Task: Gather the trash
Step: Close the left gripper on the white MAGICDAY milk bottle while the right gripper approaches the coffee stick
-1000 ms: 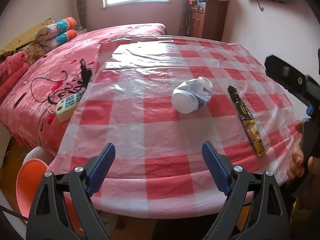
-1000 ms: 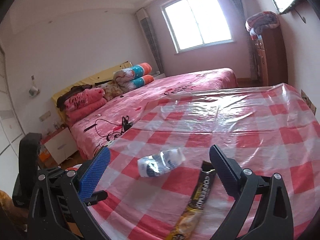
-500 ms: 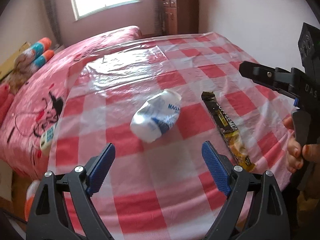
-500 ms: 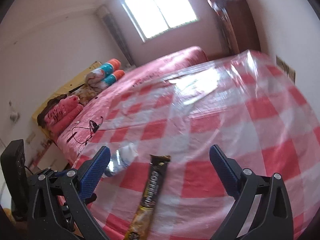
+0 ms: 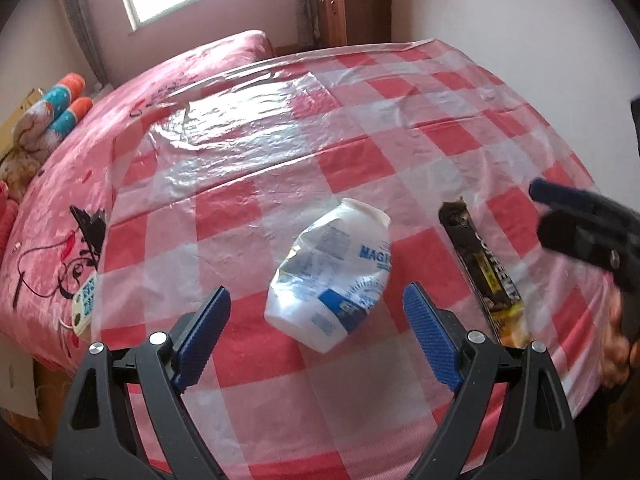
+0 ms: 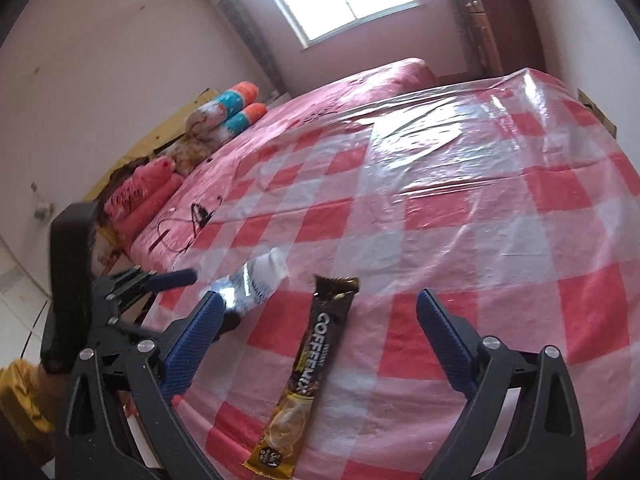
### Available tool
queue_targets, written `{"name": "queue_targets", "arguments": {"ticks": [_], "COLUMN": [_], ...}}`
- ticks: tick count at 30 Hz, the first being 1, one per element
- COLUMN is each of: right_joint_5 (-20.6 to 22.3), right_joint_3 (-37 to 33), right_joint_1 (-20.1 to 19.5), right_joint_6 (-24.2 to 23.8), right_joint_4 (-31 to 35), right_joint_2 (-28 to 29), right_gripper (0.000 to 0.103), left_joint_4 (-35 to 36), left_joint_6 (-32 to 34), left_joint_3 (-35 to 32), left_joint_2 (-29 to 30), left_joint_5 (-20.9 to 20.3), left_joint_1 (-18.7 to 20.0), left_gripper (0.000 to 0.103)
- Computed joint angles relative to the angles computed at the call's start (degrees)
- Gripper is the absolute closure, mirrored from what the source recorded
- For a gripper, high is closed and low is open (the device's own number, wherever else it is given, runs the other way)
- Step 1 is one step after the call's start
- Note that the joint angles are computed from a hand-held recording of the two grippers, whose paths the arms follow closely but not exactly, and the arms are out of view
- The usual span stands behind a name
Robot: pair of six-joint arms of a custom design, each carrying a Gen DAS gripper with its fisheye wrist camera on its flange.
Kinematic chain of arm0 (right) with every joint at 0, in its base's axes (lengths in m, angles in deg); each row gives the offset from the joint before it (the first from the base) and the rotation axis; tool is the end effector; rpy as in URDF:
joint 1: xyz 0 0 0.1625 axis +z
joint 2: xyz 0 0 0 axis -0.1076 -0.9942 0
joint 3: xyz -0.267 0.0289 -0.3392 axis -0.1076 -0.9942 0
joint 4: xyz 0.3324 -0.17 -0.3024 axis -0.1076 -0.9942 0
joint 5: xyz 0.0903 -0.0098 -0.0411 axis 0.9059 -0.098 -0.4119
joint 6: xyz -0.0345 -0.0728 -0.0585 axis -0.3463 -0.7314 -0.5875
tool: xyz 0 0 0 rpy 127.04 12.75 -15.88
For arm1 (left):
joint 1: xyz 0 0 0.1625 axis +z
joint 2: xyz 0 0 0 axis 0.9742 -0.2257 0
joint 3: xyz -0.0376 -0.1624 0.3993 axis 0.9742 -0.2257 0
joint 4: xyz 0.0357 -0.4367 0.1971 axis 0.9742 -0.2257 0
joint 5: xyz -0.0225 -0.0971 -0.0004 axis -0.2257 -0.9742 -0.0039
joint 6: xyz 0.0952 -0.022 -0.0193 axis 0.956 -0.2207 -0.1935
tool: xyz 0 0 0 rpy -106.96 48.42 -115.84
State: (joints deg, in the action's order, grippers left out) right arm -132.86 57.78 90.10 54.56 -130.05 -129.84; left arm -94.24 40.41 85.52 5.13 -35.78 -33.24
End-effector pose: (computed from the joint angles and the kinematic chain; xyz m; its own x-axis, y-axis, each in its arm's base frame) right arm 0.0845 -0.4207 0.1648 -0.9517 -0.1110 0.2862 -0.2810 0.6906 -0.6665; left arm -0.2207 -0.4896 0.0589 -0.5356 0.4987 -0.6815 0.7201 0.6912 -0.0602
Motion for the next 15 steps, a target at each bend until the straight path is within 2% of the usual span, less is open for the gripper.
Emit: {"name": "queue_targets", "arguments": {"ticks": [2, 8, 11, 15], "right_joint_5": [0.24, 2.34, 3.68, 3.70], "right_joint_3": [-0.30, -0.65, -0.85, -1.14], "right_joint_1": [0.04, -1.16, -1.92, -1.87], "right_joint_6": [-0.03, 0.54, 0.91, 1.07], "right_joint_4": [1.45, 4.54, 6.21, 7.48], "right_joint_2": [-0.03, -0.67, -1.04, -0.96], "right_gripper": [0.022, 0.023, 0.027, 0.027], "left_joint_4": [0.17, 0.37, 0.12, -0.67], "left_joint_6": [-0.07, 0.79, 1.80, 2.98], "left_joint_3": [-0.84, -2.73, -3.46, -3.90], "left_joint_2": [0.60, 2.20, 3.21, 4.38], "left_joint_5": [-0.54, -1.70, -2.41, -3.11], "left_joint_1": [0.81, 2.28, 2.71, 3.10], "left_gripper": [0.014, 0.014, 0.014, 0.014]}}
